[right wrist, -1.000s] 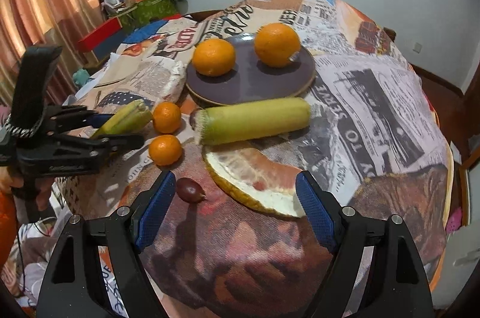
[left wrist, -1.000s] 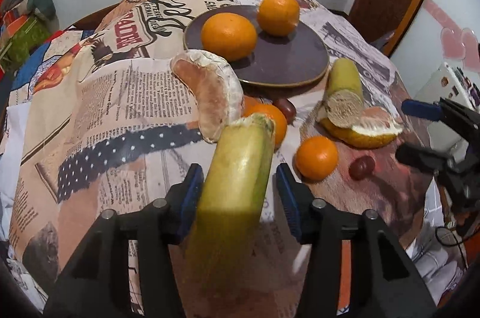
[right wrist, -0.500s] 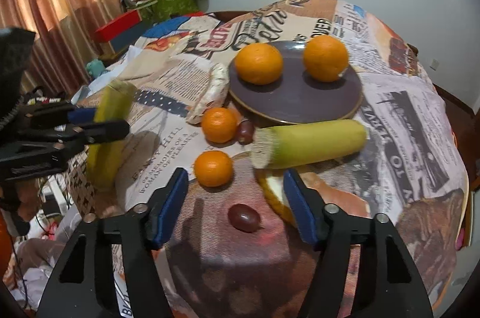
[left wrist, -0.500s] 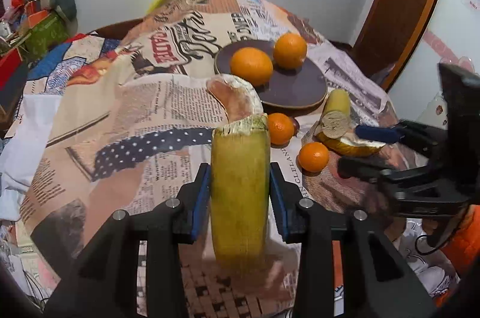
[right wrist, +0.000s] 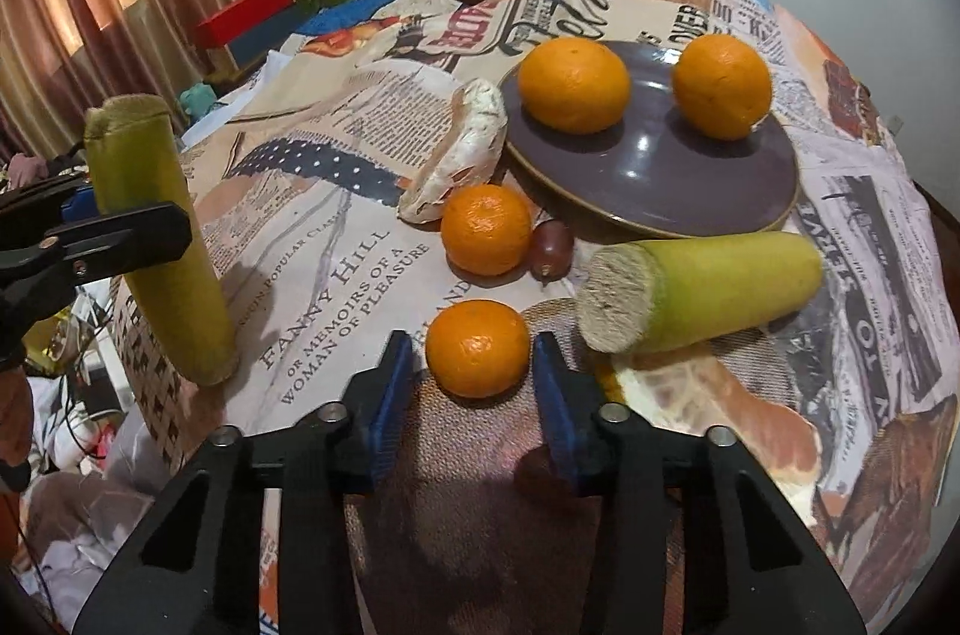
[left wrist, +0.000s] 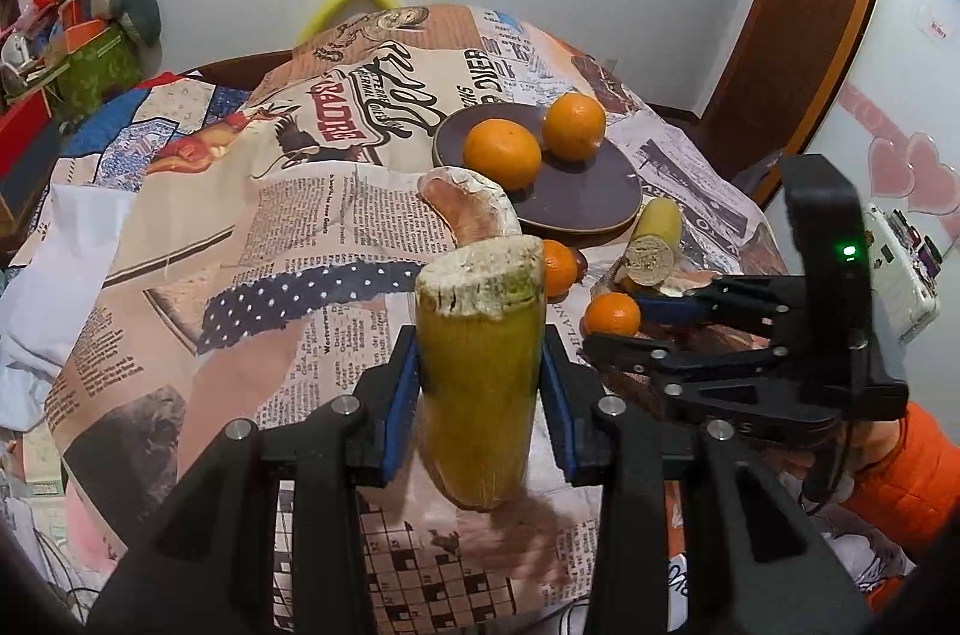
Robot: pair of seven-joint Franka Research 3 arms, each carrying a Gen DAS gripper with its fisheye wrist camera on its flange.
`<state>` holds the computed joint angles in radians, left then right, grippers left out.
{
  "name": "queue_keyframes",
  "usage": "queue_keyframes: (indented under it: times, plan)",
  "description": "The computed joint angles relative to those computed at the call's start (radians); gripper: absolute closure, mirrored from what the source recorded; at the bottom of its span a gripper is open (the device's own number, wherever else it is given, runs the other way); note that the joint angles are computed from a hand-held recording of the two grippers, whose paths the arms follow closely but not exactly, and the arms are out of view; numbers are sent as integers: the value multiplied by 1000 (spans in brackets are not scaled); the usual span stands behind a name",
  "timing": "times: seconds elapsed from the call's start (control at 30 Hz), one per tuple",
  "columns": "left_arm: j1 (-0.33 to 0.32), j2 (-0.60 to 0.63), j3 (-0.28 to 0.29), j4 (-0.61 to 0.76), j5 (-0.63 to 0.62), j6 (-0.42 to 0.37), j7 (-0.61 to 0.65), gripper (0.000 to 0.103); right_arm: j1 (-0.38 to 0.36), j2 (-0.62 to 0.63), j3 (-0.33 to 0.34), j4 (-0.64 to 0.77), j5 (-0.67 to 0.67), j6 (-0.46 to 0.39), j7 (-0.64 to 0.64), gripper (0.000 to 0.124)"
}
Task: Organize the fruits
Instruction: 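Grasp a small tangerine with the right tool while the left tool holds the vegetable, then place the tangerine on the plate with the right tool while the left tool lays the vegetable there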
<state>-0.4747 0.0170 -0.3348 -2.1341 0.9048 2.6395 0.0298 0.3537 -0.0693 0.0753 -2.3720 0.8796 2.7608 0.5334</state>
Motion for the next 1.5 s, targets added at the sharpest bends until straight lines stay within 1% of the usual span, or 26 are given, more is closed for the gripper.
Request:
queue_keyframes:
  times: [0.07,0.27,0.5,0.7,0.87,1.17,1.33,1.5]
  plan:
    - [-1,1,-1,2,1,-4,0,65,4,3,5,-2,-3,20,1,92]
    - [-6,3,-3,12,3,-13,0,65,6,-18,0,-9,24,-3,-24,92]
    - [-12,-7,-7,30,30,-38,-23,65,23,-80,-19,-23,117,-9,-93,93]
    - [-14,-8,-12,66,73,-56,-41,65,38,-126,-41,-23,195,21,-151,92]
    - [-16,17,-6,115,110,-56,-50,65,39,-142,-58,-9,249,45,-189,92]
    - [-37,107,24,235,121,-60,12,65,8,-129,-84,37,328,59,-247,92]
    - [-53,161,50,303,105,-62,61,65,-23,-96,-89,73,357,57,-270,92]
    - [-68,224,78,376,88,-56,106,65,-60,-40,-85,121,356,54,-267,92]
